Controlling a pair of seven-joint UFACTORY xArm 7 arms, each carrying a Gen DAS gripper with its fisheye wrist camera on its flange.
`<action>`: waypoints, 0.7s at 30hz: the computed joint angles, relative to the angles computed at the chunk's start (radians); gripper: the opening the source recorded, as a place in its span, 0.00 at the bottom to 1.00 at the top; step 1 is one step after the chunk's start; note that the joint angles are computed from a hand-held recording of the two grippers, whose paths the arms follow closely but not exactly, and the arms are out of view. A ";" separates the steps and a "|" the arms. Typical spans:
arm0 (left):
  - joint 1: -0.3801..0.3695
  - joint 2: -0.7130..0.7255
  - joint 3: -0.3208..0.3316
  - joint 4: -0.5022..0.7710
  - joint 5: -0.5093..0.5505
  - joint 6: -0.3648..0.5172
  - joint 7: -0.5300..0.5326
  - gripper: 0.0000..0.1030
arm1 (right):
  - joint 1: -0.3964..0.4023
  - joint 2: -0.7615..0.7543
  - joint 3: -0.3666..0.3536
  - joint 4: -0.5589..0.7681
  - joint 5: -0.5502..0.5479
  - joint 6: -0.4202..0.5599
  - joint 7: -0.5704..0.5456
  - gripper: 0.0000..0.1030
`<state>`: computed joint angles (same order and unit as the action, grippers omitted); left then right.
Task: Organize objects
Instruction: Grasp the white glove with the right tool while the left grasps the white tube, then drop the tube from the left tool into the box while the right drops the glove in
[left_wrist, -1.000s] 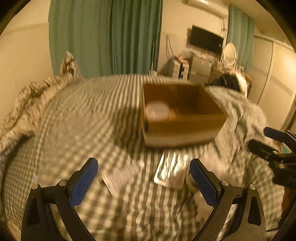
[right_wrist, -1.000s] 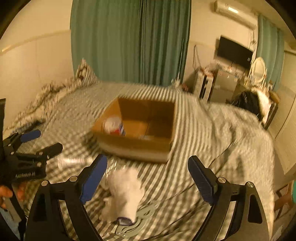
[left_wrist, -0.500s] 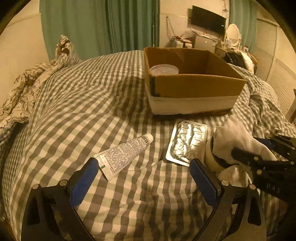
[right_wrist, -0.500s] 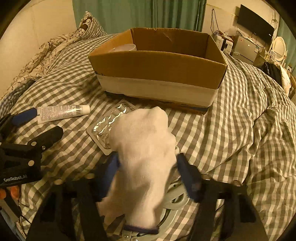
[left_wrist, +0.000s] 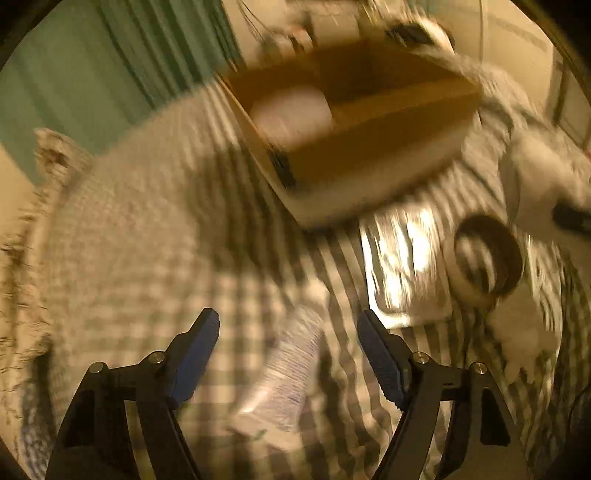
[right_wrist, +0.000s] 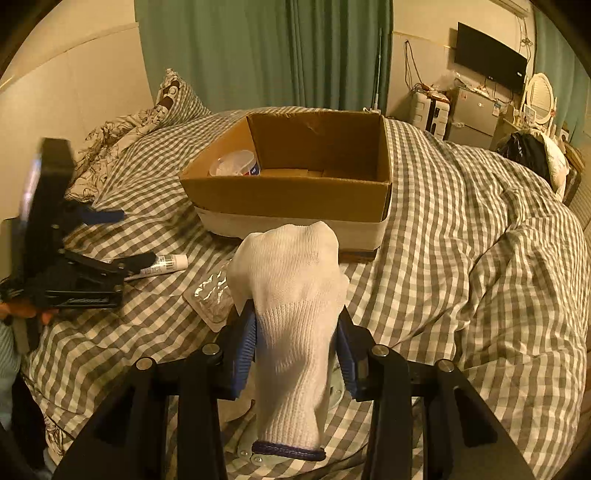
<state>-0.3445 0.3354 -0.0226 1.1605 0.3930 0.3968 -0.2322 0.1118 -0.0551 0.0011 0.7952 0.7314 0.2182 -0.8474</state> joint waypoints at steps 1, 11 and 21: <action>0.001 0.019 -0.005 0.014 -0.039 0.032 0.043 0.73 | -0.001 0.004 0.001 0.000 -0.010 -0.001 0.007 0.38; -0.022 -0.055 0.001 -0.080 0.022 -0.026 -0.077 0.25 | 0.000 -0.014 -0.004 -0.017 -0.005 0.001 0.001 0.38; 0.010 -0.229 -0.062 -0.185 -0.058 -0.205 -0.200 0.25 | 0.029 -0.090 -0.049 -0.010 0.048 -0.027 -0.045 0.38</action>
<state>-0.3346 0.1064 -0.0848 0.9750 0.3352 0.1917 -0.4320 0.1403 -0.1450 -0.0475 0.7851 0.7797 0.1914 -0.8920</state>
